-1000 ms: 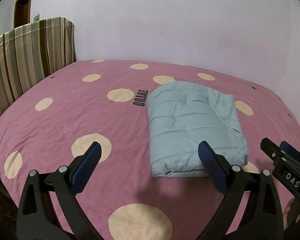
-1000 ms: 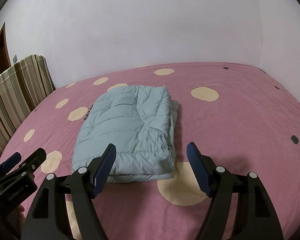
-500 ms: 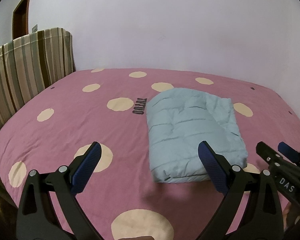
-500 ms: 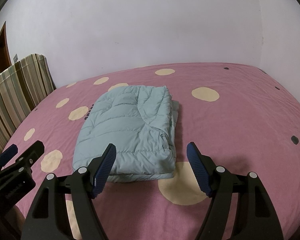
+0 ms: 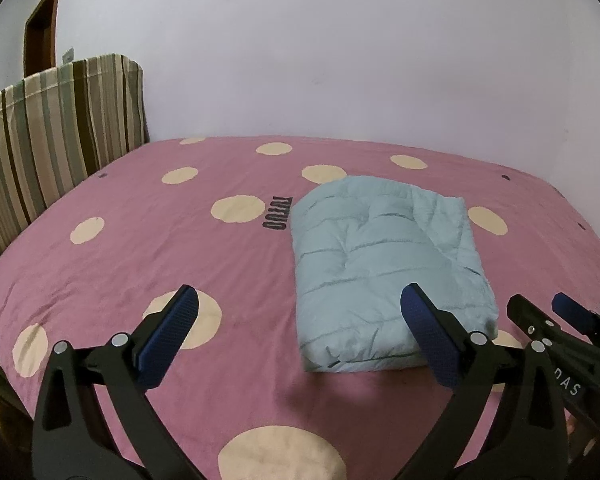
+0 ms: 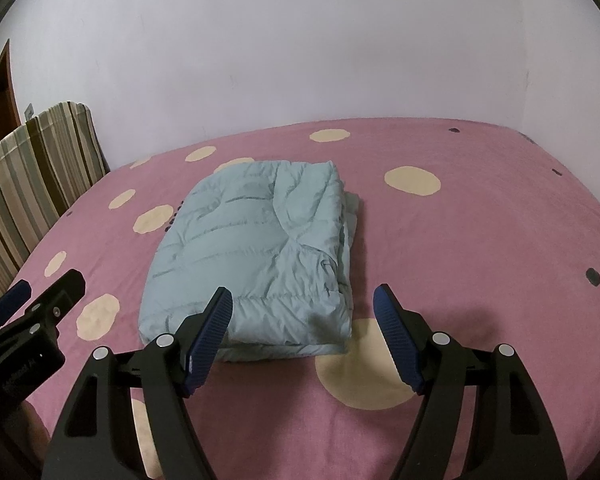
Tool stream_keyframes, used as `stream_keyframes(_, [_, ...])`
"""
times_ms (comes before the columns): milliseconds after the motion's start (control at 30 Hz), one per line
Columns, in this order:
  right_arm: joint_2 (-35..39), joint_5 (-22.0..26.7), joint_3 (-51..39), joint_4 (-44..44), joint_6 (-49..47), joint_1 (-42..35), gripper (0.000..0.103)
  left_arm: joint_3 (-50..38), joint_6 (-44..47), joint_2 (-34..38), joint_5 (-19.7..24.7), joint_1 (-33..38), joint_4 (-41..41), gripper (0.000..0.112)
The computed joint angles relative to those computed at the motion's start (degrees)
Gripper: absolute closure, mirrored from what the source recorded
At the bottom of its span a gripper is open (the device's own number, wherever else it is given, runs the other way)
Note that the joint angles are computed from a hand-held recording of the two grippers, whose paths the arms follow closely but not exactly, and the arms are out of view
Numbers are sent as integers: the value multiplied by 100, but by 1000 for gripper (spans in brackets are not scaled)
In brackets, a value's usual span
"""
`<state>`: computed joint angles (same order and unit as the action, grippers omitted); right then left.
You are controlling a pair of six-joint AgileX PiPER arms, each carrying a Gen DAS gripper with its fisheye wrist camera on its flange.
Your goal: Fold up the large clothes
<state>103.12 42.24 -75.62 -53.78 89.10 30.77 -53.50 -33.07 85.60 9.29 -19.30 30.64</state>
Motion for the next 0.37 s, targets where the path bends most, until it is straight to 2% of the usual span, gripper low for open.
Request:
stream_keyframes(67, [24,-23,-2,16,-19,-22,31,-52,370,50,-23,38,-375,11])
stream_keyframes(167, [33,-49,29,-11,31,-38,31,-134,-401,164,46,5,392,11])
stream_keyframes(200, [48,-64,29,-12,34,-62,31,-169,-399,213,67,11,395,11])
stream_keyframes(367, [93,-192,150,27,27,-253,31,-524,991,678,162,277,-966,11])
